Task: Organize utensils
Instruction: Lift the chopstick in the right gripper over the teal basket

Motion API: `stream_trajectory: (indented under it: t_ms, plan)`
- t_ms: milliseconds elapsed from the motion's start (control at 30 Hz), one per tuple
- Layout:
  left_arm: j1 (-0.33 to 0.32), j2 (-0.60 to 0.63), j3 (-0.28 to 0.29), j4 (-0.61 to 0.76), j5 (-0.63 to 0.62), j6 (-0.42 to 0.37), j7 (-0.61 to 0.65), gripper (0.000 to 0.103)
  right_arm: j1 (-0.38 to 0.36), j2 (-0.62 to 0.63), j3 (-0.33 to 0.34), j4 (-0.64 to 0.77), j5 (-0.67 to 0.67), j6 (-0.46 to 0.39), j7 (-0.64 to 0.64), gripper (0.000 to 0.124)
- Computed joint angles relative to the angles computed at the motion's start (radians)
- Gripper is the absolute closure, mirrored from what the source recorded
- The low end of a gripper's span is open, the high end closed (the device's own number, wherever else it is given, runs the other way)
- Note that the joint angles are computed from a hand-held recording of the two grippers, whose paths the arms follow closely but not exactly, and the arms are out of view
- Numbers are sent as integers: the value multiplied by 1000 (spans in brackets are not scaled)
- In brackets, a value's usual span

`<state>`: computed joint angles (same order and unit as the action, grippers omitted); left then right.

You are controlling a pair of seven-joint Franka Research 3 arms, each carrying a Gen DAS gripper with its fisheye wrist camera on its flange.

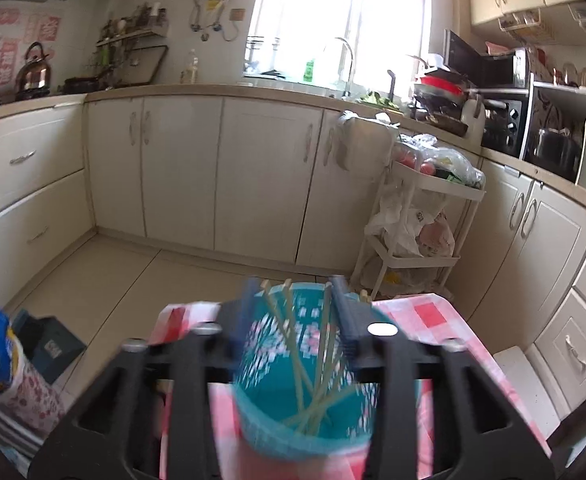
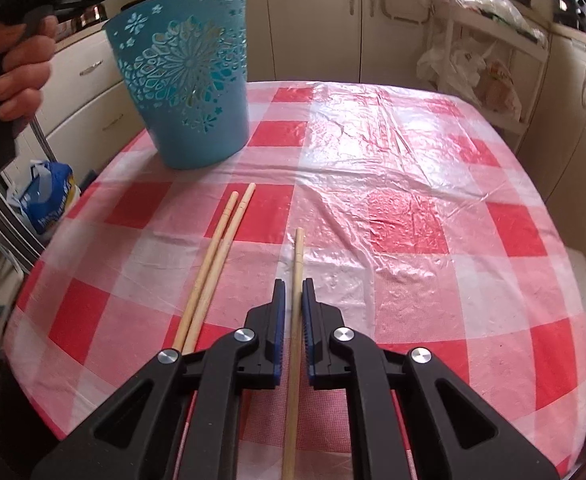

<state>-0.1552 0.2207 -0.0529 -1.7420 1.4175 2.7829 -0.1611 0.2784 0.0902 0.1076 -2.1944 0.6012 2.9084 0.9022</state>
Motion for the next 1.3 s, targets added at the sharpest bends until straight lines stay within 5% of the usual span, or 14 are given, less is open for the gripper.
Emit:
stream_trajectory:
  t_ms: [133,333,600,867,1100,1300]
  plan:
    - [-9,-150,-30,-210,137,-40,-180,45,-28,-10,9,12,153,-67,-81,118]
    - [18,-221,-98,-411,39,-52,-161,40,-61,-46,-18,30,523,-218,-271,118]
    - [24,-248,-127,-509,26,-51,-215,36,-51,-120,-56,43,880,-342,-495,118]
    - [19,-265,-137,-523,33,-56,-182,32,-18,-124,-57,159,999,-404,-530,118]
    - [31,-266,-132,-532,31,-23,-200,30,10,-6,-16,400,1016,-345,-512,118]
    - [42,-264,-125,-549,33,18,-225,29,41,178,50,681,981,-155,-460,118]
